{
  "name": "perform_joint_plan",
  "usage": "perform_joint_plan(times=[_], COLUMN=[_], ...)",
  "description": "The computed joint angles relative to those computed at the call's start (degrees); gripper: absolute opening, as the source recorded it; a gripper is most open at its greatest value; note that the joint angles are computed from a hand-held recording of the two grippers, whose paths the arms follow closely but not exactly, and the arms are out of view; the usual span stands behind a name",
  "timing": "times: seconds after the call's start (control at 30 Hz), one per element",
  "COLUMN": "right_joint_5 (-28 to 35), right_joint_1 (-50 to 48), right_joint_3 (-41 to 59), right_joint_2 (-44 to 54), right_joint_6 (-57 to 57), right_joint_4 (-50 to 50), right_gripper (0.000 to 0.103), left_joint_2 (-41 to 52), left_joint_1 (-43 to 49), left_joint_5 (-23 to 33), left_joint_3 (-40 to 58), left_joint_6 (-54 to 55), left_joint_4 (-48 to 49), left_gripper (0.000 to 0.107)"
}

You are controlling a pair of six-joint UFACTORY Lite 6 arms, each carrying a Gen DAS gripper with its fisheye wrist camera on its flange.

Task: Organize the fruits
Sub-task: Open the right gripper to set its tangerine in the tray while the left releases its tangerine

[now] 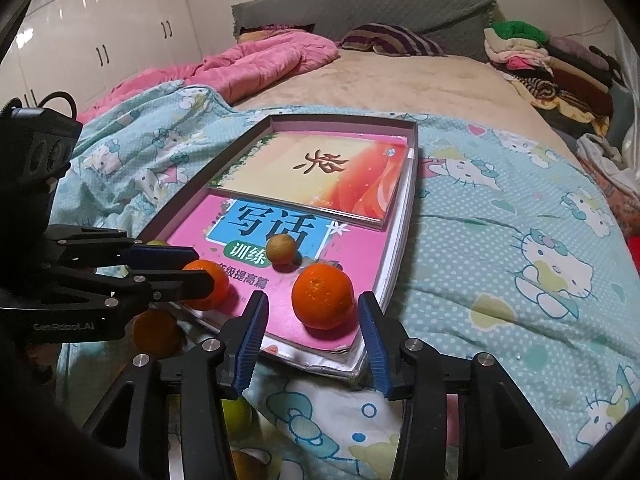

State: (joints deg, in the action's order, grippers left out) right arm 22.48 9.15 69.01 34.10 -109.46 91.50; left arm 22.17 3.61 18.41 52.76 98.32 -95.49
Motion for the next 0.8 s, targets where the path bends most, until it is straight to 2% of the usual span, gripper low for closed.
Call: perform_joint_plan(times=[0.3, 0.8], right_joint_5=[-0.32, 0.30], right_joint_1=[-0.42, -1.59], right_joint_3=[-2.57, -3.88], right_joint_2=[-2.07, -3.33], right_joint_6=[-5.02, -7.14], right_joint_4=[4.19, 6.56], right_gripper=[0.052, 0.054], left_joint_2=[-0.33, -3.22], left_joint_1=[-0.06, 0.42], left_joint_5=[-0.15, -0.04], left_joint_3=[0.20, -0.99], left_joint_6=[-1.78, -3.71], left_joint_4=[1.76, 3.39], left_gripper=[0.037, 0.049])
